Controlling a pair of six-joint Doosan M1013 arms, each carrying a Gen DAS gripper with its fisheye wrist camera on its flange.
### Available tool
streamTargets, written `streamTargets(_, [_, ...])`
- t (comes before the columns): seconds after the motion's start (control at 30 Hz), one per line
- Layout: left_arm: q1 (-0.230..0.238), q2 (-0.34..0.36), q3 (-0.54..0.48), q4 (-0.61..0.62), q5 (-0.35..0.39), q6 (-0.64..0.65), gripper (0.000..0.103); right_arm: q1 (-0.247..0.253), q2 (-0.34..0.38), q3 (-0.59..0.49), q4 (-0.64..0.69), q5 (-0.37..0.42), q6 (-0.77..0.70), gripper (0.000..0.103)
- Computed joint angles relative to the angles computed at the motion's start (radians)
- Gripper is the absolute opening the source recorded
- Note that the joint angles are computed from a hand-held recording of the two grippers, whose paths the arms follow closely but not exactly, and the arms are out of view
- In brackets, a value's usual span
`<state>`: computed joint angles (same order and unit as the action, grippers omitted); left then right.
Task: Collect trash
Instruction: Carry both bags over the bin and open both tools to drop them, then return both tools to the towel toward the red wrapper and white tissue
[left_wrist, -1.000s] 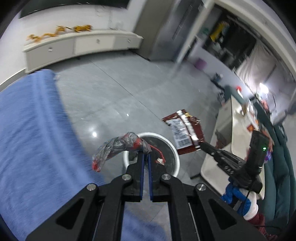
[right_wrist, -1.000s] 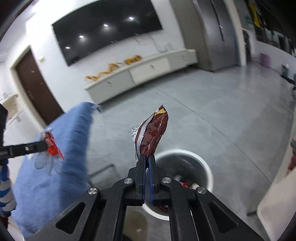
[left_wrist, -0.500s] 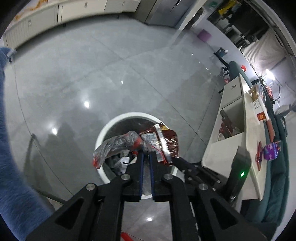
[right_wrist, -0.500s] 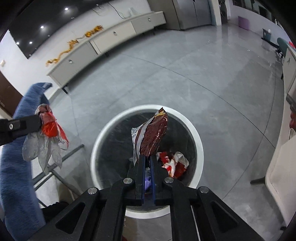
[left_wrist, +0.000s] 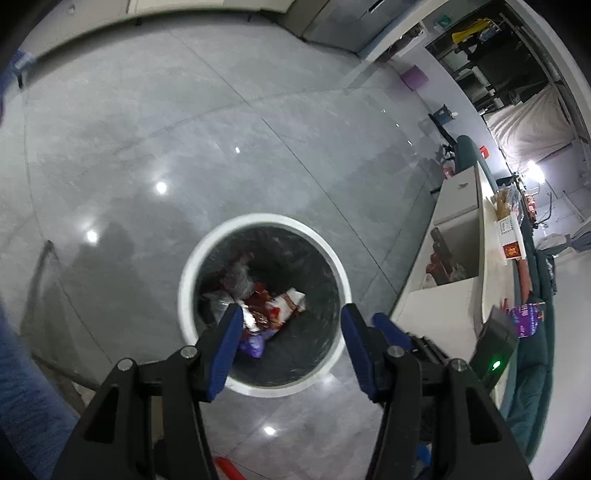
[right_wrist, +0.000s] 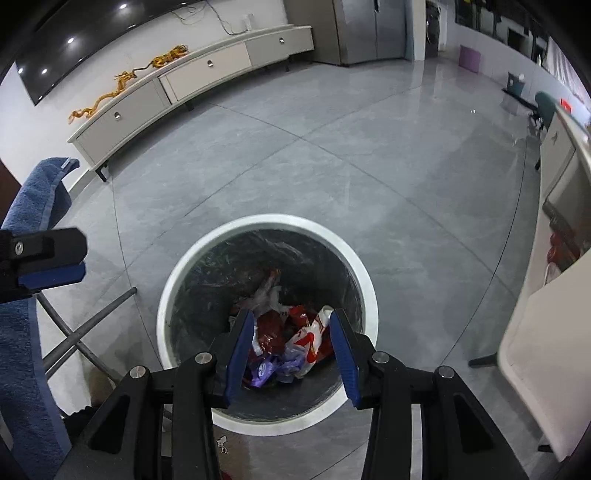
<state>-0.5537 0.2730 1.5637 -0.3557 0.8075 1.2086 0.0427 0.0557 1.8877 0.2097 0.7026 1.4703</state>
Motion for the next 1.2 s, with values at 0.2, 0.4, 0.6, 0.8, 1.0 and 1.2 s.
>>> streamTargets(0.2, [0.015, -0.113, 0.072, 0.196, 0.002, -0.095, 0.053, 0.059, -0.026, -0.035, -0.008, 0.006, -0.034, 0.04])
streamTargets(0.4, [0.102, -0.268, 0.195, 0.221, -0.029, -0.105, 0.05, 0.156, -0.035, -0.092, 0.003, 0.039, -0.099, 0.043])
streamTargets(0.6, [0.175, -0.429, 0.289, 0.478, 0.0, -0.281, 0.05, 0.272, -0.003, -0.19, 0.084, 0.081, -0.216, 0.045])
streamTargets(0.8, [0.305, -0.535, 0.354, 0.61, 0.059, -0.365, 0.05, 0.389, 0.06, -0.297, 0.157, 0.127, -0.301, 0.047])
streamTargets(1.0, [0.451, -0.584, 0.402, 0.648, 0.083, -0.363, 0.051, 0.483, 0.142, -0.407, 0.205, 0.205, -0.327, 0.055])
streamTargets(1.2, [0.537, -0.563, 0.416, 0.594, 0.054, -0.304, 0.052, 0.57, 0.263, -0.559, 0.184, 0.318, -0.265, 0.061])
